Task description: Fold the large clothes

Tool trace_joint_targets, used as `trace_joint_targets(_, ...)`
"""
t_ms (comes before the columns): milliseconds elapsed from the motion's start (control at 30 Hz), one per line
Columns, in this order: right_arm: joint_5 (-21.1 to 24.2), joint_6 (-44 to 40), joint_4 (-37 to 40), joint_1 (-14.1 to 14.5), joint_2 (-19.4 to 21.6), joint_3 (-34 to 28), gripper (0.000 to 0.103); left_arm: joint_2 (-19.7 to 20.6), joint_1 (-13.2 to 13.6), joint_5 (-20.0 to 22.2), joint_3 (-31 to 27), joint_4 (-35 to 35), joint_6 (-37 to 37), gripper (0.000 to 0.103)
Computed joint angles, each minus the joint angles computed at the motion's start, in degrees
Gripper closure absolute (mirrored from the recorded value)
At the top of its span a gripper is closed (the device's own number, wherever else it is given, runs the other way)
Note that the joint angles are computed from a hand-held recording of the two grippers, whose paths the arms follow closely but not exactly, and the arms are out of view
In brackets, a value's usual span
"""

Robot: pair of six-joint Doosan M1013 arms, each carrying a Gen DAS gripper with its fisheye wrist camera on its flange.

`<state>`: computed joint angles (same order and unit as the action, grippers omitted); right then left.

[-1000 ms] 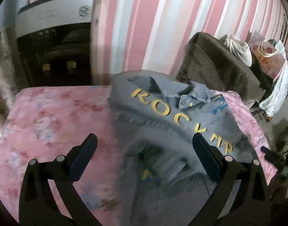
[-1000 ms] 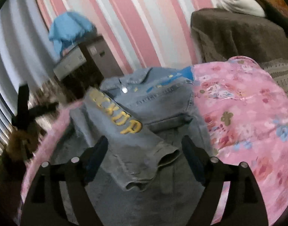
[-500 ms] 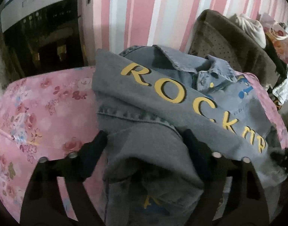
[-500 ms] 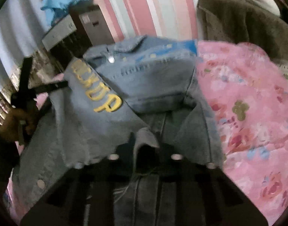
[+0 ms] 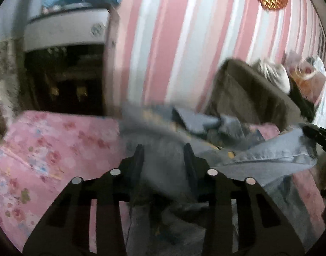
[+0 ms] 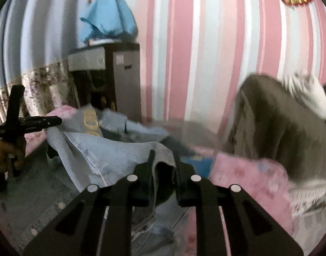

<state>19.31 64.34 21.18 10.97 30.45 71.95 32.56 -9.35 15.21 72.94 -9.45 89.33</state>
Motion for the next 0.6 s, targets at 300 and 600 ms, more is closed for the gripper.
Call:
trace_joint_targets(300,13.9,15.8,-8.2,-2.3,7.3,-5.6,0.075,5.8,0.7,15.7,-7.1,5.3,-4.9,0.06)
trace_joint_targets(600,5.0,22.3,-11.5,-2.0,1.0,0.8,0.021,2.7,1.1,11.3,-3.4,11.0,-8.5,0.052)
